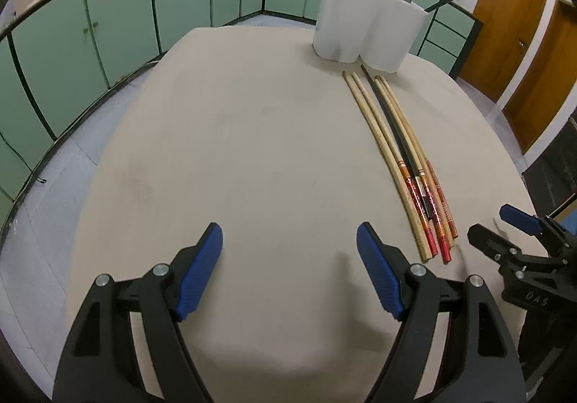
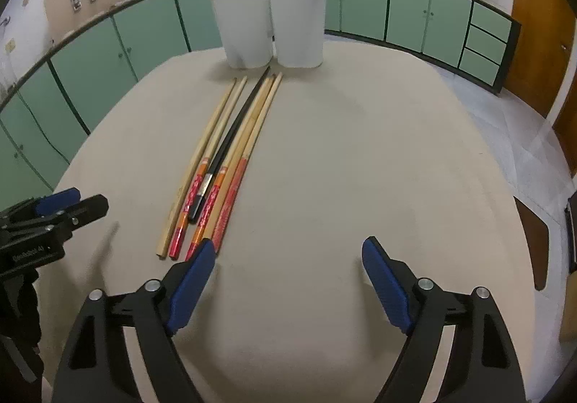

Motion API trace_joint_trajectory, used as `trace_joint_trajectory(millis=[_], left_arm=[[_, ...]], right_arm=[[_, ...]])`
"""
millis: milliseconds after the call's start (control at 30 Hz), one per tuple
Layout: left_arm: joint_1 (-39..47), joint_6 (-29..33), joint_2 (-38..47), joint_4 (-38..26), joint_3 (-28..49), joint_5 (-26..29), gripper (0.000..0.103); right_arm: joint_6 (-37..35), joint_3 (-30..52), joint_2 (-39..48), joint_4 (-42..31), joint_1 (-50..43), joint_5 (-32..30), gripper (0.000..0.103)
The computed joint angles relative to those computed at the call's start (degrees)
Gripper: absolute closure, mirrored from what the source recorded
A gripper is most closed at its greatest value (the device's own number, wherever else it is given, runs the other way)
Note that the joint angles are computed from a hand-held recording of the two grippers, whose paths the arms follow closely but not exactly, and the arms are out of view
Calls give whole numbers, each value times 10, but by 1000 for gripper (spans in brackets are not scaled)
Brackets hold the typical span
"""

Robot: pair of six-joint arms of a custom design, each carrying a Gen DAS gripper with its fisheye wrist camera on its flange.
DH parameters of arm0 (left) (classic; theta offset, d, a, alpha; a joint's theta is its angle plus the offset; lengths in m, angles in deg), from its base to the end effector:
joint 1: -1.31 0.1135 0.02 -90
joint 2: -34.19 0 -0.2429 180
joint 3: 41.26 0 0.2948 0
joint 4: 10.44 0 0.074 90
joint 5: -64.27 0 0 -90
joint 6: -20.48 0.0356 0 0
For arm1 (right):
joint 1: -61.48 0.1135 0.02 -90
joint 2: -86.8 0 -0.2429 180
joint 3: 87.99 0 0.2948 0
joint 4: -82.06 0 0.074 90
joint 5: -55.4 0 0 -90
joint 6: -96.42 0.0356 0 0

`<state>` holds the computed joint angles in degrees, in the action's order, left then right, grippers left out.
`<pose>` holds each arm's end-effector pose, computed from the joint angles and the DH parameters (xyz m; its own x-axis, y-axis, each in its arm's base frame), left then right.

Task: Organize utensils
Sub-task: 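Move both open tools back over the remaining chopsticks on the mat, then grasp a red-patterned chopstick with the right tool while the left grasps a plain wooden chopstick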

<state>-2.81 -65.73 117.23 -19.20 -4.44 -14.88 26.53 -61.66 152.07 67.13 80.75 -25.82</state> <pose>0.2559 -0.0252 0.0525 -0.8033 0.1229 -0.5828 0.2319 0.9658 -0.1159 0.2020 0.0649 0.0607 -0.7989 0.0807 -0.5961 0.0357 0.9956 0.0870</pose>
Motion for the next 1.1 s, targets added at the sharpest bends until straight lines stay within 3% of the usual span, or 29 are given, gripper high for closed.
trace_joint_trajectory(millis=[567, 667, 767, 900, 933, 1100], left_arm=[[18, -1, -6, -15, -4, 7, 28], [18, -1, -7, -16, -4, 6, 28], [15, -2, -10, -17, -6, 5, 28], [4, -6, -7, -14, -7, -2, 28], [1, -7, -7, -13, -7, -3, 28], [-21, -15, -12, -16, -11, -6, 28]], right_arm=[[17, 40, 80, 17, 71, 53, 27], [19, 47, 92, 26, 77, 57, 37], [16, 50, 99, 37, 86, 60, 54], [16, 38, 98, 71, 89, 35, 89], [16, 36, 99, 79, 87, 27, 93], [17, 12, 66, 82, 57, -10, 95]])
